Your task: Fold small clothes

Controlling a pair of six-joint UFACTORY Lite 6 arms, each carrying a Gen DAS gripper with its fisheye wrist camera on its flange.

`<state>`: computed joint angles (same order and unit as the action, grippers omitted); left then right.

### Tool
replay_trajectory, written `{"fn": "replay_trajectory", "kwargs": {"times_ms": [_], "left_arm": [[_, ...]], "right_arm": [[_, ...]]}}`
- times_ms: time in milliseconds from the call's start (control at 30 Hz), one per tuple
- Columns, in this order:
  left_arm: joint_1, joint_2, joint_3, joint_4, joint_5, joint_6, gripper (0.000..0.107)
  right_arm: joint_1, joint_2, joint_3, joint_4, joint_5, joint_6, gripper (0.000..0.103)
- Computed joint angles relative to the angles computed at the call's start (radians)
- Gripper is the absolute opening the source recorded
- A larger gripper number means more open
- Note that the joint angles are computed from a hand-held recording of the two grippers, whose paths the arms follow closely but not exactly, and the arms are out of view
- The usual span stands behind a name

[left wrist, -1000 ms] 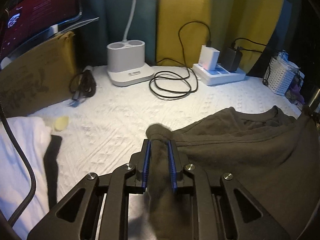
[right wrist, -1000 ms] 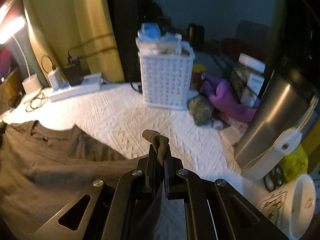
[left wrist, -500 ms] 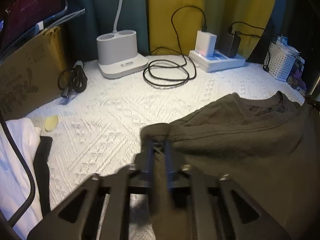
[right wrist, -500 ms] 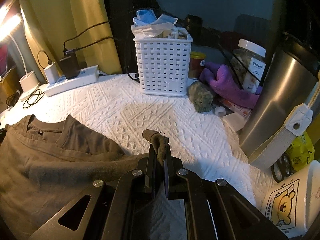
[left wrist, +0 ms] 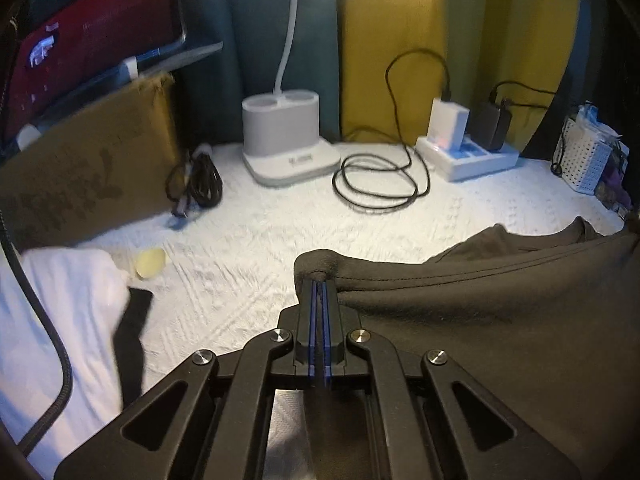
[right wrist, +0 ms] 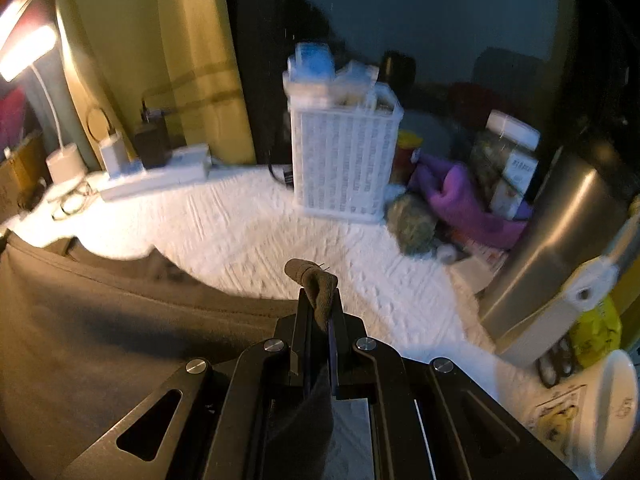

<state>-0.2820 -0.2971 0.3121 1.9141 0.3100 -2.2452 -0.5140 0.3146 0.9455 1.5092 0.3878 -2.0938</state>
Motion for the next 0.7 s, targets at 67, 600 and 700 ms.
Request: {"fn": "replay_trajectory", "kwargs": {"times_ms": [67, 600, 700], "left_arm": [[0.009, 0.056, 0.012, 0.077, -0.007, -0.076, 0.002], [0.043, -0.115, -0.032, -0.472, -0.006, 0.507, 0.046], [0.01, -0.239, -0.065, -0.669, 0.029, 0.702, 0.047]], "right_arm": [[0.023, 0.055, 0.017, 0.014, -0.043, -0.006, 0.006], [-0.022, -0.035, -0.094, 0.129, -0.14, -0.235, 0.051], [-0.067, -0.107, -0.149, 0.049, -0.11, -0.18, 0.051]]}}
